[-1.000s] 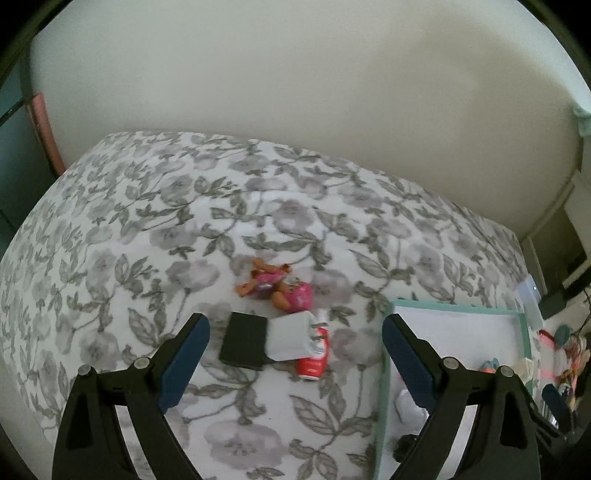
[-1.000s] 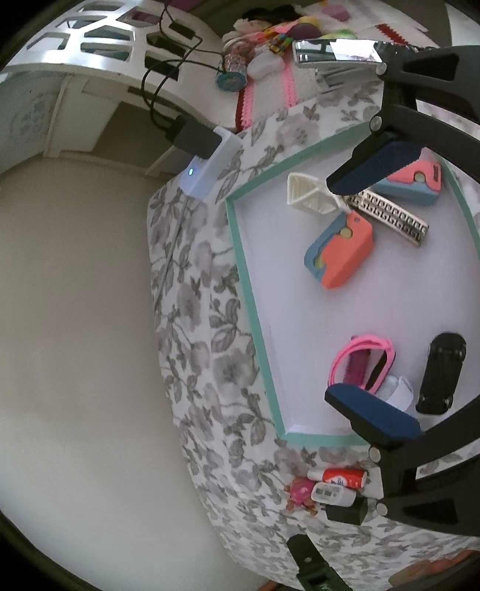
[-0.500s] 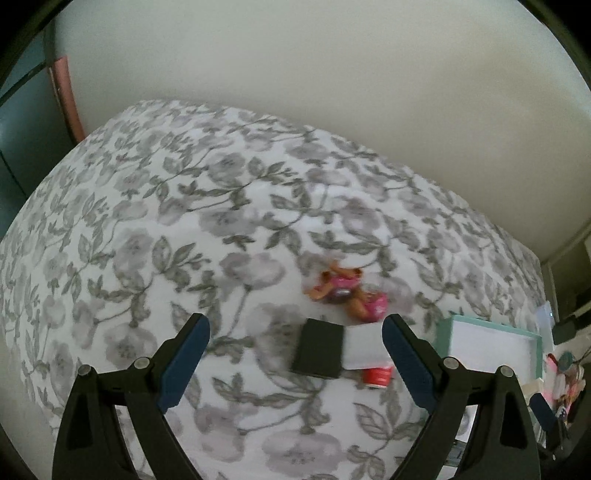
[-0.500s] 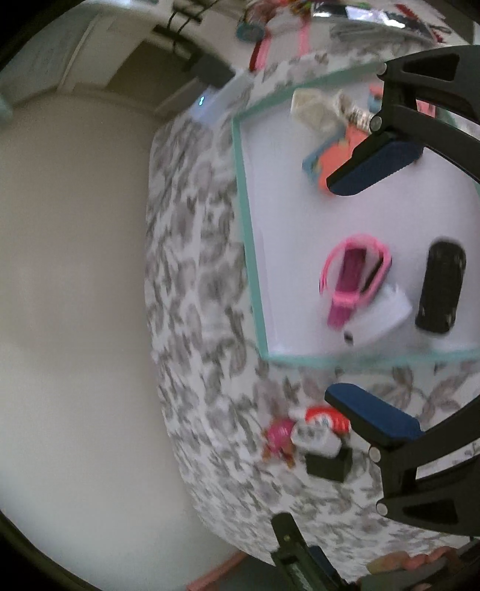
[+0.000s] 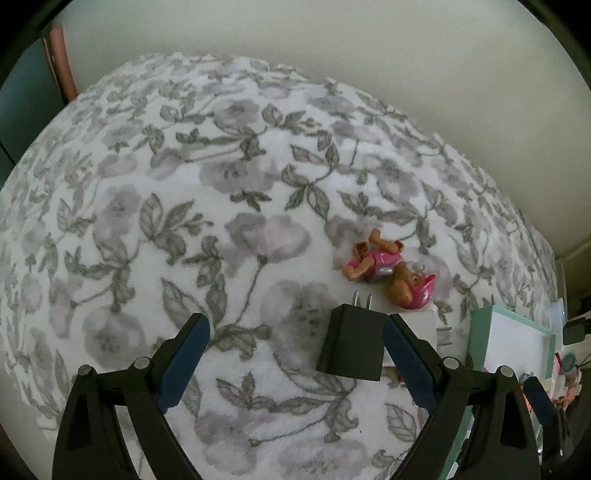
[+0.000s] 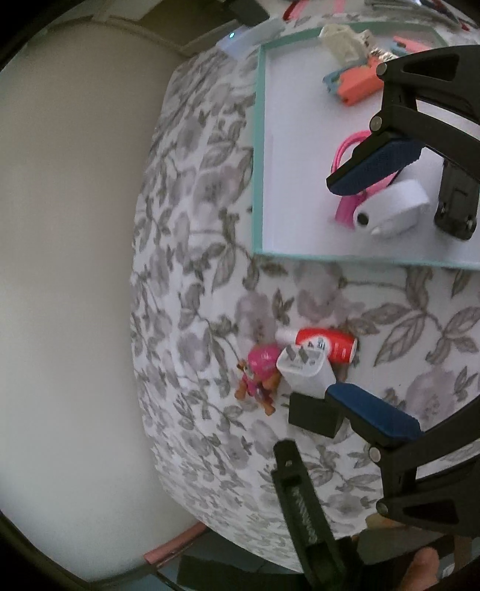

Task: Organize rigid objects
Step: 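Move both open tools back over the chargers and bottle beside the tray, then grasp the black charger with the left tool while the right tool grasps the white charger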

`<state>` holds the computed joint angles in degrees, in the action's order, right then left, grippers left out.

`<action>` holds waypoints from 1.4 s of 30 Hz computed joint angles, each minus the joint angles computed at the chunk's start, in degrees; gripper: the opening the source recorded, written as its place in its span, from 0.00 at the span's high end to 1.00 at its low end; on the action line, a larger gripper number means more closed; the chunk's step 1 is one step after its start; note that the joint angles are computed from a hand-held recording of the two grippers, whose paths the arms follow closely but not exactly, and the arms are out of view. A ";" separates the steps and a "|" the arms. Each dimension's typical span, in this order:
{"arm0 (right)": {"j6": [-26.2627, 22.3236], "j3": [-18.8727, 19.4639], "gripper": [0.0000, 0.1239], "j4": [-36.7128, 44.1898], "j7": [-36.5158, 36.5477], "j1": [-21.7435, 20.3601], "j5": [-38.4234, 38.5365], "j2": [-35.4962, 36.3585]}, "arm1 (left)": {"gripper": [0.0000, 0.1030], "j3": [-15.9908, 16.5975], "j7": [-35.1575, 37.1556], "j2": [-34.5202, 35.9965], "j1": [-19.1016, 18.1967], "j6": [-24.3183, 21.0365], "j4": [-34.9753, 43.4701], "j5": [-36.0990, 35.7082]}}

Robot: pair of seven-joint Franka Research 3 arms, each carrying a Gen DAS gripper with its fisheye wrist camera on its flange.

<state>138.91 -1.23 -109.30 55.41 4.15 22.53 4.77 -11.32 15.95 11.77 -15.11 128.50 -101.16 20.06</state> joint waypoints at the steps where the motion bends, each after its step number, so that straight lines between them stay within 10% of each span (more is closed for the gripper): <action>1: -0.24 0.13 0.17 0.34 -0.17 0.09 0.22 0.36 | 0.08 0.04 -0.20 0.02 0.10 0.09 -0.16 -0.32; 42: -14.43 2.38 0.67 10.48 -0.16 -1.11 13.00 9.99 | 0.08 0.09 -4.97 -1.22 2.31 7.97 -7.10 -7.23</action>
<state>124.49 1.15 -98.82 55.25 3.03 35.53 14.77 -11.23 10.98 10.55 -12.79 136.47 -108.27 12.83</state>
